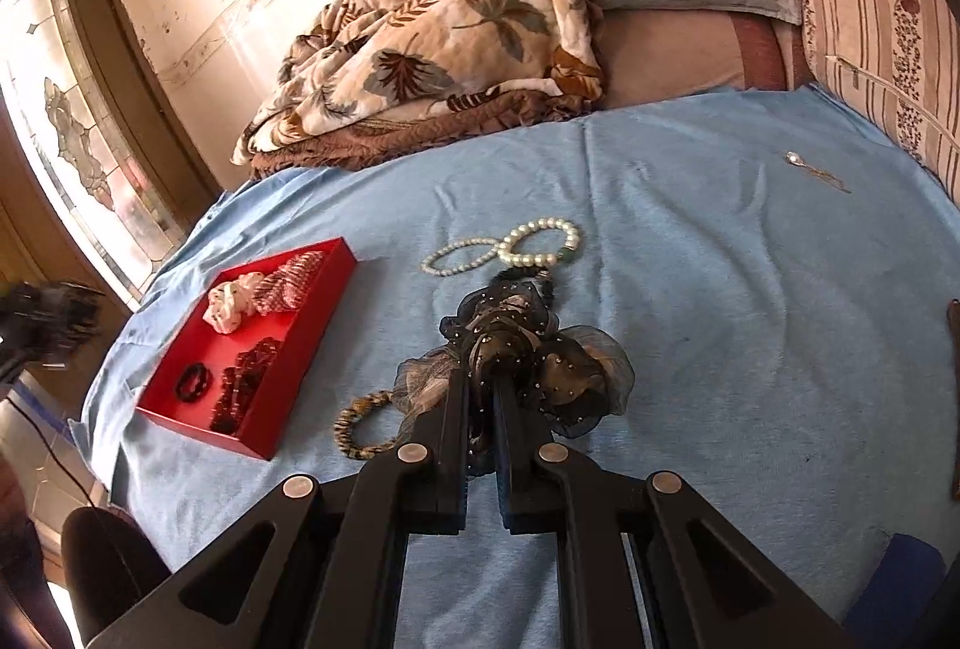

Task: Organize jewelry
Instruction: 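Carry the hair clip and sheer scrunchie over the red box with both tools, then lower both items into the red box and open both tools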

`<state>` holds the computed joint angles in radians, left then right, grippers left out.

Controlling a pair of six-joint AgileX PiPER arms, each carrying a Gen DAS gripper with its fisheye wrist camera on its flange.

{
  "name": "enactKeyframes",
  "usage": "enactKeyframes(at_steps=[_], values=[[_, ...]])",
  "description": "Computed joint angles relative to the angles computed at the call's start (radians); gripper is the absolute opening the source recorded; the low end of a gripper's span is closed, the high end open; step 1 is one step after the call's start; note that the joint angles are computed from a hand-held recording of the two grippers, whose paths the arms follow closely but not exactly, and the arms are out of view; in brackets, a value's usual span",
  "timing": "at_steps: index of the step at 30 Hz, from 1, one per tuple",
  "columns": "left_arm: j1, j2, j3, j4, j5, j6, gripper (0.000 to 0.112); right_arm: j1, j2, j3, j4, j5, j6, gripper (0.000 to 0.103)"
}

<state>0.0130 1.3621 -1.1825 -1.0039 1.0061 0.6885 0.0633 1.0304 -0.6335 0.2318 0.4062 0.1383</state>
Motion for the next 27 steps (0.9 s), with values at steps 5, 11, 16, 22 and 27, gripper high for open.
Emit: enactKeyframes(at_steps=[5, 11, 16, 22, 27], values=[[-0.019, 0.088, -0.041, 0.142, -0.138, -0.093, 0.018, 0.109, 0.032, -0.091, -0.103, 0.037, 0.140, 0.008], [-0.011, 0.218, -0.114, 0.259, -0.227, -0.159, 0.018, 0.290, 0.159, -0.257, -0.243, 0.076, 0.299, 0.008], [-0.007, 0.348, -0.239, 0.389, -0.232, -0.270, 0.019, 0.413, 0.357, -0.447, -0.269, 0.103, 0.327, 0.008], [0.012, 0.444, -0.315, 0.471, -0.232, -0.360, 0.019, 0.502, 0.598, -0.686, -0.318, 0.160, 0.352, 0.008], [-0.001, 0.468, -0.327, 0.503, -0.256, -0.379, 0.019, 0.493, 0.770, -0.860, -0.264, 0.226, 0.314, 0.008]])
